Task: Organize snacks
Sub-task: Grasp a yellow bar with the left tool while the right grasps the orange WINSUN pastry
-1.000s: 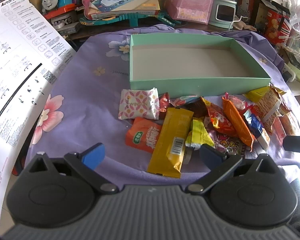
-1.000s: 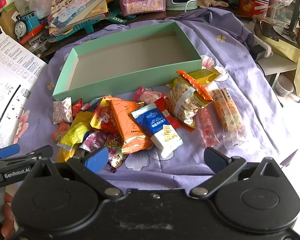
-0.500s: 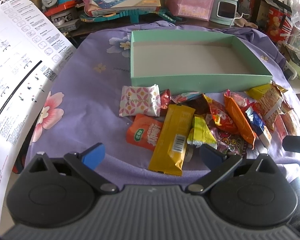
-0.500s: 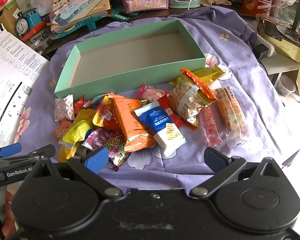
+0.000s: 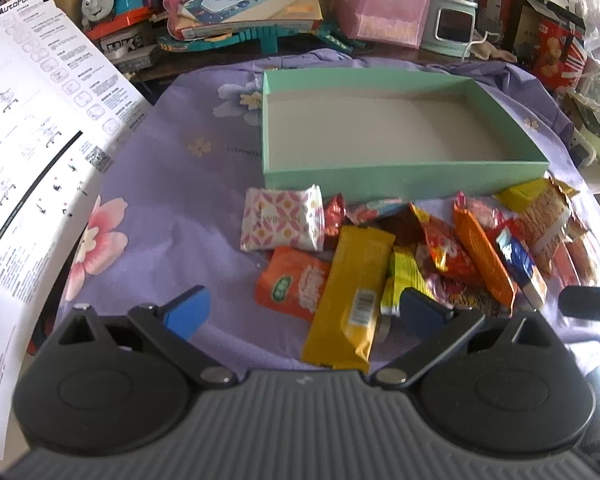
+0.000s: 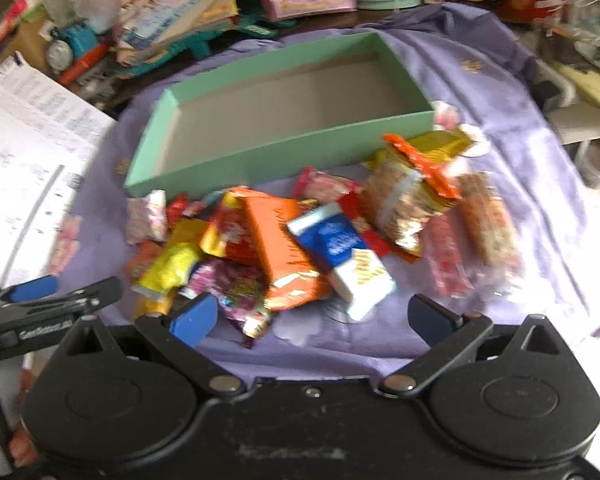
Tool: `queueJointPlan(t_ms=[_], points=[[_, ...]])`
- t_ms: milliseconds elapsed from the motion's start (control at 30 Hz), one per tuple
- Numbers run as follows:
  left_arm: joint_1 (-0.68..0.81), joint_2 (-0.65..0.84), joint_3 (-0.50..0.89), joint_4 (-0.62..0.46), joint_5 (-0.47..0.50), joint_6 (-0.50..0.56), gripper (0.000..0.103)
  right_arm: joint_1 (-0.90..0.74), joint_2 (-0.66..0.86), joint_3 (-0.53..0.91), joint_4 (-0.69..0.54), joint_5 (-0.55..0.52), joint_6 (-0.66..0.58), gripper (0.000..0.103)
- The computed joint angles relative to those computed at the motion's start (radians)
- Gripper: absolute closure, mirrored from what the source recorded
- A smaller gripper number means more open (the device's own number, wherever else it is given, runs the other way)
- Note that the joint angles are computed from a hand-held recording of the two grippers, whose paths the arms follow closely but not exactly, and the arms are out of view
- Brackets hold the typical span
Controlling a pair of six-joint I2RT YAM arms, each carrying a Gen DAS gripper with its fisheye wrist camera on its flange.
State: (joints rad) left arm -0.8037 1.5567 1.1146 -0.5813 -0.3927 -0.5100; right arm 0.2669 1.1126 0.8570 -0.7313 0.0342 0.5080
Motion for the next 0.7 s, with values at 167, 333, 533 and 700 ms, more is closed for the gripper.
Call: queueJointPlan(t_ms=[167,333,533,700], points=[[0.018,0.060,0.055,0.030,0.047,0.049,0.000,-0.058,0.040,0.003,0.032,-0.045,-0.020,0.000],[0.010,0.152,0.121,0.064,0.108,0.104,0.016,-0.127,0.073,-0.005,0.076,-0.091,-0.041,0.000],[0.012,0.260,0.191,0.074,0.210,0.153,0.073,-0.158,0.120,-0.017,0.131,-0.128,-0.064,0.000],[0.023,0.269,0.159,0.101,0.243,0.168,0.082,-0.152,0.137,-0.047,0.213,-0.128,-0.096,0.001]])
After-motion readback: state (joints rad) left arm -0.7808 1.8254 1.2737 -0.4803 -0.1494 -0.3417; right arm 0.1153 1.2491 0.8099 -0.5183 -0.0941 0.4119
